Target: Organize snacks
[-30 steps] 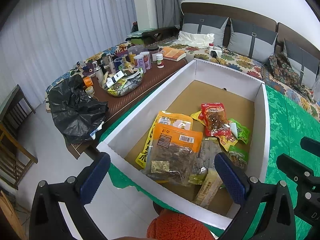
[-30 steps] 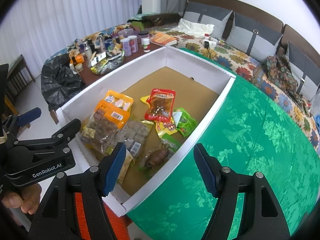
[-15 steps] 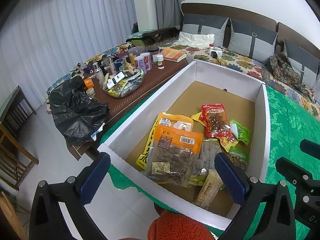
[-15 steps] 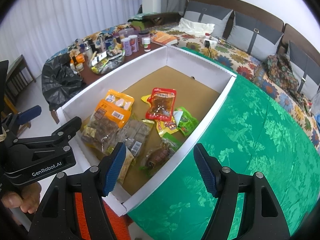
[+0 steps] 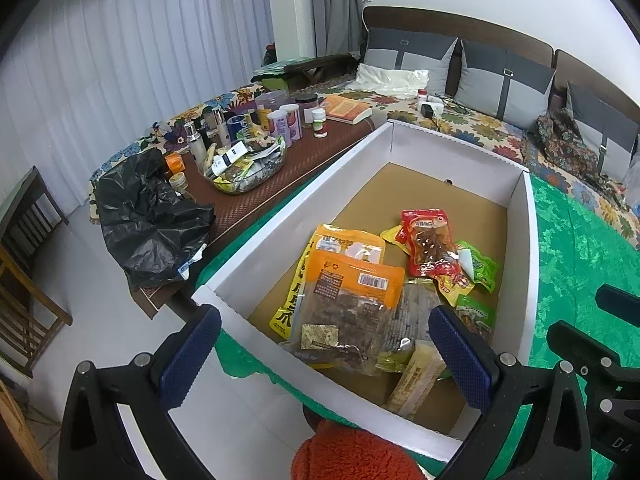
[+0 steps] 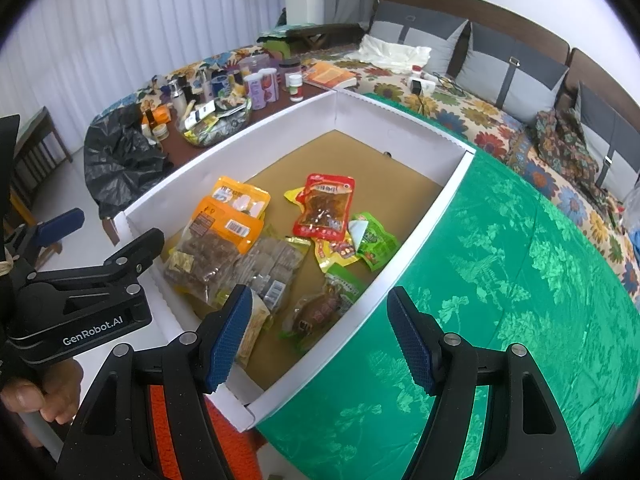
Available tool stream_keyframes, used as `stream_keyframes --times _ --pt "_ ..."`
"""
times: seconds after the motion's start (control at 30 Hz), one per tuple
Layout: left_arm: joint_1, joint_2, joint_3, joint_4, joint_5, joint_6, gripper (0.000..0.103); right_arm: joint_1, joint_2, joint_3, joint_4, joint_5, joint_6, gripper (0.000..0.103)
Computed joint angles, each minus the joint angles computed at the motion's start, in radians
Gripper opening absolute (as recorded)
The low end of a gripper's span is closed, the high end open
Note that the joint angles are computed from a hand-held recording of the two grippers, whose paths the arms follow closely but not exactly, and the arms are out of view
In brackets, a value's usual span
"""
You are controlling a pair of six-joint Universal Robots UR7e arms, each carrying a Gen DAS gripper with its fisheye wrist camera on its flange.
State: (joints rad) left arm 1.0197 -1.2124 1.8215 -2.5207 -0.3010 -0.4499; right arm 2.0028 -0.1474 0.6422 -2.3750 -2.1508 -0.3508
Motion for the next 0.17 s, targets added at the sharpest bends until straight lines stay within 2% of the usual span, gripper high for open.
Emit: stream_keyframes --times 0.17 --pt "-0.002 -0.007 0.004 -0.015 -0.012 0.002 0.103 0.000 0.000 0.000 -0.002 0.001 0.000 0.074"
